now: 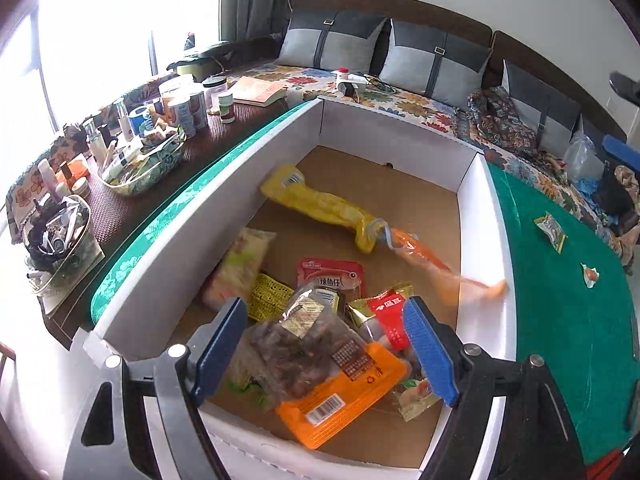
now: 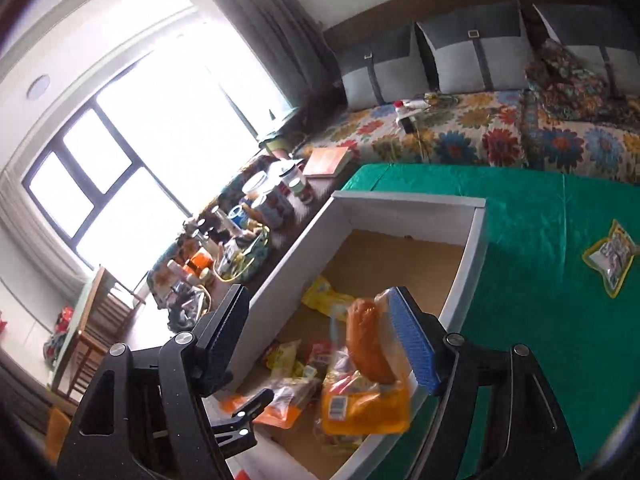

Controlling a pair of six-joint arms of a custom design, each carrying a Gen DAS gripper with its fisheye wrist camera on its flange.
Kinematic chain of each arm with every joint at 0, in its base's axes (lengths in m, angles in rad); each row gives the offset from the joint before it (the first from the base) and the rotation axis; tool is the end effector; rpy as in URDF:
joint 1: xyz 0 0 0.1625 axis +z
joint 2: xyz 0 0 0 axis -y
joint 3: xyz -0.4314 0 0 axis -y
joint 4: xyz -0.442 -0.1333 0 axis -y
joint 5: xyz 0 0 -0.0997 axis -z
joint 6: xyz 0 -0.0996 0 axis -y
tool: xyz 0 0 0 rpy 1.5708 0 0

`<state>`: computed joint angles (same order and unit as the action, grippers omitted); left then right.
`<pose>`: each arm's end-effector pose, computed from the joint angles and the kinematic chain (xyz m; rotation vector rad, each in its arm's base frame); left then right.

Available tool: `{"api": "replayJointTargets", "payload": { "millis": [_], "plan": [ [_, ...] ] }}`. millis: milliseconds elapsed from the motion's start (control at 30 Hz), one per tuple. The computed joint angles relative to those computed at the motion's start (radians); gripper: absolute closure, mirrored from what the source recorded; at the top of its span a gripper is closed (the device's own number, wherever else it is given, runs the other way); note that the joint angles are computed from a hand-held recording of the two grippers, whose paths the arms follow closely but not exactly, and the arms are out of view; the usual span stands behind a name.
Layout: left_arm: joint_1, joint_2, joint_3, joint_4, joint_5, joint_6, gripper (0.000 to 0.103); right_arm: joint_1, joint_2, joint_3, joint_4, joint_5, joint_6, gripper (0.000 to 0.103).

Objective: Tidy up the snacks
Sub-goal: 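Open both grippers to drop the fish and meat bag into the box, then withdraw both tools and hold them above the remaining snacks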

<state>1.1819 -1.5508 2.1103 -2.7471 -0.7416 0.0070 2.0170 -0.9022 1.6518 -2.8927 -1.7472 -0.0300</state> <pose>0.0004 -0.5443 0.3620 0.1354 2.3059 -0.9066 0.4186 -0.6066 0.1714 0.6225 -2.8908 0.9050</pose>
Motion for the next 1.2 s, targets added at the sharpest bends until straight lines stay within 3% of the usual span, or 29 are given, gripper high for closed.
{"api": "replayJointTargets", "payload": {
  "millis": [100,267,333,400,467,600,733,800,967,1033,1200],
  "plan": [
    [-0.019,-0.022,0.044,-0.02,-0.045,-0.033,0.017,-0.031,-0.057,0.075,-0.067,-0.041,-0.048,0.022],
    [-0.152,-0.003,0.102,0.0,-0.172,-0.102,0.013,-0.164,-0.164,0.293,-0.19,-0.291,-0.2,0.021],
    [-0.219,0.035,0.117,-0.016,-0.224,-0.111,0.0,-0.243,-0.195,0.387,-0.263,-0.409,-0.263,0.022],
    [-0.261,0.094,0.128,-0.059,-0.26,-0.104,0.0,-0.322,-0.238,0.482,-0.363,-0.501,-0.326,0.022],
    [-0.288,0.197,0.118,-0.084,-0.276,-0.099,0.0,-0.393,-0.289,0.566,-0.46,-0.541,-0.373,0.022],
    [-0.283,0.421,0.056,-0.148,-0.279,-0.09,0.0,-0.482,-0.345,0.635,-0.577,-0.558,-0.411,0.022],
    [-0.26,0.625,-0.055,-0.2,-0.215,0.001,0.0,-0.519,-0.341,0.629,-0.628,-0.577,-0.408,0.02],
    [-0.257,0.695,-0.101,-0.22,-0.182,0.039,0.0,-0.525,-0.342,0.632,-0.651,-0.545,-0.393,0.017],
    [-0.23,0.787,-0.166,-0.224,-0.145,0.07,0.0,-0.54,-0.362,0.642,-0.63,-0.524,-0.346,0.011],
    [-0.236,0.798,-0.152,-0.292,-0.125,0.108,0.0,-0.541,-0.36,0.641,-0.634,-0.525,-0.346,0.011],
    [-0.224,0.797,-0.156,-0.291,-0.146,0.103,0.0,-0.536,-0.36,0.652,-0.649,-0.535,-0.345,0.011]
  ]
}}
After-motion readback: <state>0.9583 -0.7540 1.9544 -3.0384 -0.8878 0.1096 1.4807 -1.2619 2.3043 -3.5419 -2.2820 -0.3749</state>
